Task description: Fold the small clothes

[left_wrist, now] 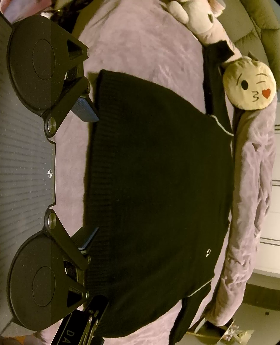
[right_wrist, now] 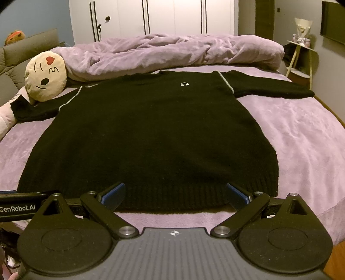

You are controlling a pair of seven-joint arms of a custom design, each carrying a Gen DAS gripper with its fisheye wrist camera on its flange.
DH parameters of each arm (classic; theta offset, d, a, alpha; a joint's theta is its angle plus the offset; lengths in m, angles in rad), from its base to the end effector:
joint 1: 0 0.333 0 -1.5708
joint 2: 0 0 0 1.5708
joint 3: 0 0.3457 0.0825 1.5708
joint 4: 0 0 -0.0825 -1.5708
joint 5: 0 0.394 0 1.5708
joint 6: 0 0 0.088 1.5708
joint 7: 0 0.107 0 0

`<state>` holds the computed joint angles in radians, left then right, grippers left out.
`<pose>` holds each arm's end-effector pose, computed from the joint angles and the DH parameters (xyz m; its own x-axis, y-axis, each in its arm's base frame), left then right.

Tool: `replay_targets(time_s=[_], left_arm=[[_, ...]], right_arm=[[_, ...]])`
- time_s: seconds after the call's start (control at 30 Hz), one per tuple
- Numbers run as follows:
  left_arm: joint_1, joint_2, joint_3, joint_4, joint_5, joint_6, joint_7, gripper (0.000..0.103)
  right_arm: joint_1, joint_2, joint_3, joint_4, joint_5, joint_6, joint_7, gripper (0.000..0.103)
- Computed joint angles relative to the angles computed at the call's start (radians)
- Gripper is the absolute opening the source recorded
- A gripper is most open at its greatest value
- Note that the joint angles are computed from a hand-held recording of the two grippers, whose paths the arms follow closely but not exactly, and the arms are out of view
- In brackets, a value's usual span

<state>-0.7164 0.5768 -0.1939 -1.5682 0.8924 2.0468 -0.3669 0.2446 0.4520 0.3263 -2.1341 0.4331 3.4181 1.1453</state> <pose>0.4933 -0.5282 0.3367 0.5524 -0.8330 0.0290 -0.6448 -0.4491 -0.6185 0.5661 0.2868 0.3109 0.4434 -0.8945 -0.0573 -0.6297 -0.2653 -0.7301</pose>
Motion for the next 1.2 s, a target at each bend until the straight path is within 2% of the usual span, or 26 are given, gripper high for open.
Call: replay_targets(time_s=[0.5, 1.2], left_arm=[[0.002, -0.001, -0.001, 0.004, -0.007, -0.005, 0.010, 0.103], [0.008, 0.034, 0.005, 0.043, -0.045, 0.000, 0.042, 0.103]], right_arm=[[-0.059, 0.008, 0.053, -0.003, -0.046, 0.008, 0.021, 0.099], [-0.091, 0.042, 0.074, 0.008, -0.115, 0.035, 0.045, 0.099]])
